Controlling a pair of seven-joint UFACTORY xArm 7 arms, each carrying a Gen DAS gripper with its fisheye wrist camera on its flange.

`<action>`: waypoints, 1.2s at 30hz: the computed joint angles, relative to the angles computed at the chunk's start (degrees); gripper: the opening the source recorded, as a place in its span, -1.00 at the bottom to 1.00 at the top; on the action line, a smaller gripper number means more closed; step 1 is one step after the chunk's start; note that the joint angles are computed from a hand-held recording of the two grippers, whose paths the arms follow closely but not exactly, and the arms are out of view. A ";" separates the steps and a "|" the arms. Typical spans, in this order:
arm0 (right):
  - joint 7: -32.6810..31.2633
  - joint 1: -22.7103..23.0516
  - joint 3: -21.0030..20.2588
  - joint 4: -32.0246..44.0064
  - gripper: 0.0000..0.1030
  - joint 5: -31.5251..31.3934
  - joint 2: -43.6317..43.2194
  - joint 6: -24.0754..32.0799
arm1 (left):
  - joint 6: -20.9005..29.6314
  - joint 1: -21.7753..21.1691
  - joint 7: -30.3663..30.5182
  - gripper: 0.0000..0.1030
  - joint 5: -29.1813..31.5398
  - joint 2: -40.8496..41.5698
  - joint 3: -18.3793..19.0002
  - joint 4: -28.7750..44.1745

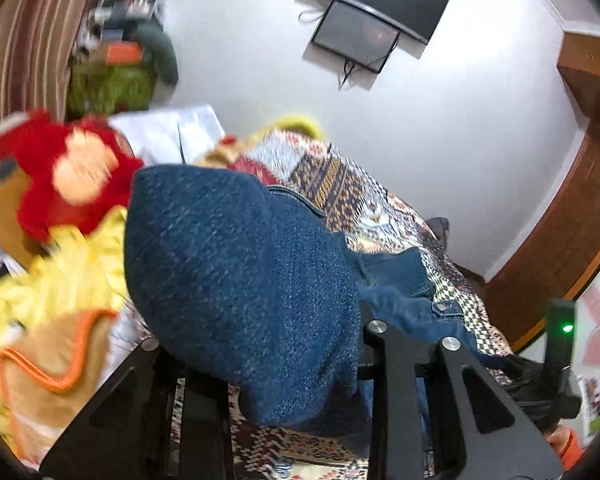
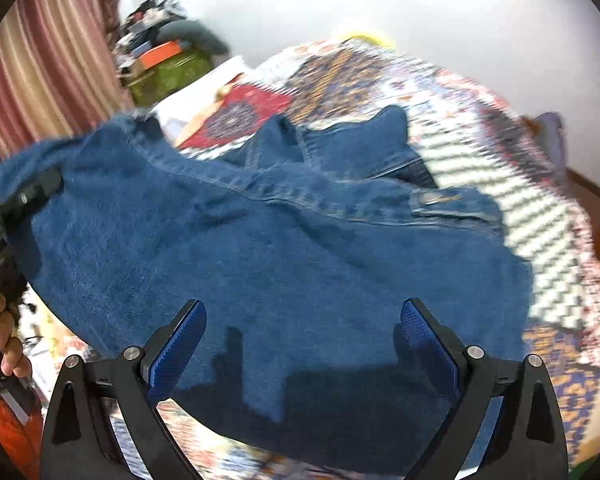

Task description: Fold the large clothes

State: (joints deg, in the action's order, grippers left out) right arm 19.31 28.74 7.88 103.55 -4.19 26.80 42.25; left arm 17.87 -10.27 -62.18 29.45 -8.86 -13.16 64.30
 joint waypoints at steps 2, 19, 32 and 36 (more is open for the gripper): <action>-1.56 0.92 1.17 4.10 0.89 0.74 3.56 2.82 | 2.48 0.52 -0.33 -0.43 3.20 -0.67 -1.01 1.16; -5.46 -4.94 0.09 -12.91 0.90 8.95 -10.14 0.29 | 15.35 -13.27 5.28 -0.44 23.06 15.28 -2.35 24.20; 5.39 -17.88 -3.43 -42.71 0.90 5.93 -39.44 -2.74 | 24.39 -28.36 32.55 -0.44 14.36 33.64 -3.76 42.55; 4.38 -19.10 -3.28 -45.56 0.90 6.53 -42.40 -1.67 | 27.81 -31.00 36.15 -0.42 10.93 32.42 -2.78 38.55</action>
State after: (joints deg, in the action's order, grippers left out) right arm 23.68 9.64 4.60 58.00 2.34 -15.60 40.58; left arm 45.69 -41.28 -26.03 40.38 23.56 -15.94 102.84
